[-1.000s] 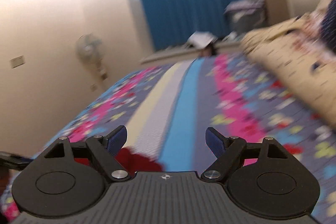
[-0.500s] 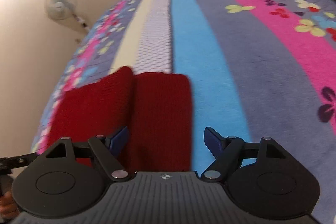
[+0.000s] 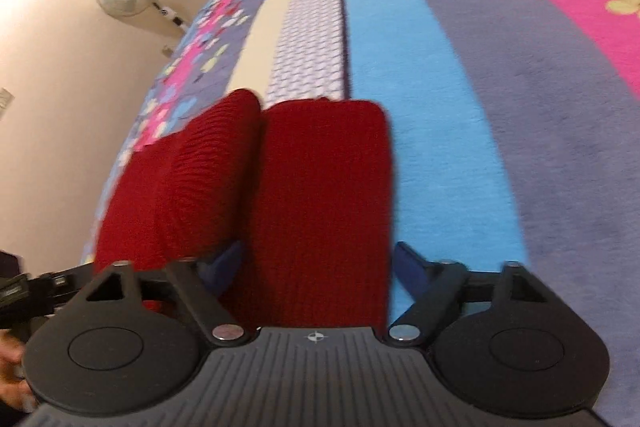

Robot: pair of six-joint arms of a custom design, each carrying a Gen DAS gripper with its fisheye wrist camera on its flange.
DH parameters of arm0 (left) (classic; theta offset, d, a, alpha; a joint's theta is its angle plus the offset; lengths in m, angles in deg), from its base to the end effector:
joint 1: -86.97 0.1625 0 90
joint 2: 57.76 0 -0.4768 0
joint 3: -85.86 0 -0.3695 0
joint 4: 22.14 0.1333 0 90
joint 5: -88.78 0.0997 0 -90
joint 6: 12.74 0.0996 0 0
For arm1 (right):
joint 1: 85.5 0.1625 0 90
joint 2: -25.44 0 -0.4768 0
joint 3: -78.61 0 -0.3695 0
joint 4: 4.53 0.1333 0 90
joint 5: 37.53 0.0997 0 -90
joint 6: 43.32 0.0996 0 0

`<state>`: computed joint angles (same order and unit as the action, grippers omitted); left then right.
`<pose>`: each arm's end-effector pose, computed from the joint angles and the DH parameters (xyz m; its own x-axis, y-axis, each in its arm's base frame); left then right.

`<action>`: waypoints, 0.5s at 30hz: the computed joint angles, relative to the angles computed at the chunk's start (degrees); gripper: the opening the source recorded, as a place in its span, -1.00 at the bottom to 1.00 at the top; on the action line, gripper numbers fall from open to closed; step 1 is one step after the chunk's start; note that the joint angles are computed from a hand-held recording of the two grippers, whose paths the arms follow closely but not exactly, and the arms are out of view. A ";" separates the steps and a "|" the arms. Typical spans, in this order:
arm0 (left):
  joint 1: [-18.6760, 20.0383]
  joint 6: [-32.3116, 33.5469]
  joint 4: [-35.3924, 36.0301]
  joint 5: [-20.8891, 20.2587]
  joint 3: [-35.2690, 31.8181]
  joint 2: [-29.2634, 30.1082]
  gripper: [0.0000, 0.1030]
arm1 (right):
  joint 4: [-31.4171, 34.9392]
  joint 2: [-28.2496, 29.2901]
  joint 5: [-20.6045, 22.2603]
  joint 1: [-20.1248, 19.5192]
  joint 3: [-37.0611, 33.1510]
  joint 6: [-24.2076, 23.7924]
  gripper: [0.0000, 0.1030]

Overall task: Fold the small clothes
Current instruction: 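Grasp the sweater end with both grippers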

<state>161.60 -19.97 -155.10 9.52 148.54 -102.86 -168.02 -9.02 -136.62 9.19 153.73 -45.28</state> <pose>-0.0711 -0.8317 0.3430 -0.9910 0.0723 -0.1131 0.1157 0.8873 -0.4464 0.1834 -0.7982 0.1629 -0.9882 -0.0240 0.1512 -0.1026 0.8371 -0.5373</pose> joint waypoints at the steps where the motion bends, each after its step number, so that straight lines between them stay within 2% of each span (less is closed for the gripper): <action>1: 0.21 -0.52 0.28 -0.56 -0.82 0.55 0.93 | 0.05 0.05 0.54 -0.07 -0.02 0.41 0.36; 5: 0.89 -1.43 0.71 -2.17 -2.92 2.17 0.94 | 0.15 -0.12 3.20 -0.41 0.19 0.80 -0.01; 7: 0.62 0.04 0.10 -1.68 -2.91 2.31 0.79 | -0.67 -0.03 3.11 -0.21 0.32 -0.42 -0.15; 8: 0.30 1.56 -0.76 -1.18 -2.53 2.13 0.58 | -1.44 0.03 3.09 -0.10 0.44 -0.81 -0.32; 9: 0.01 2.88 -1.64 -0.86 -2.24 1.94 0.36 | -2.49 0.16 3.14 0.05 0.52 -1.15 -0.37; 12: -0.81 7.40 -3.85 -0.29 -2.14 1.44 0.16 | -5.15 0.69 3.39 0.37 0.38 -1.86 -0.55; 15: -1.82 11.95 -8.93 1.55 -0.94 0.75 0.11 | -7.27 1.76 4.96 0.46 -0.87 -1.75 -0.67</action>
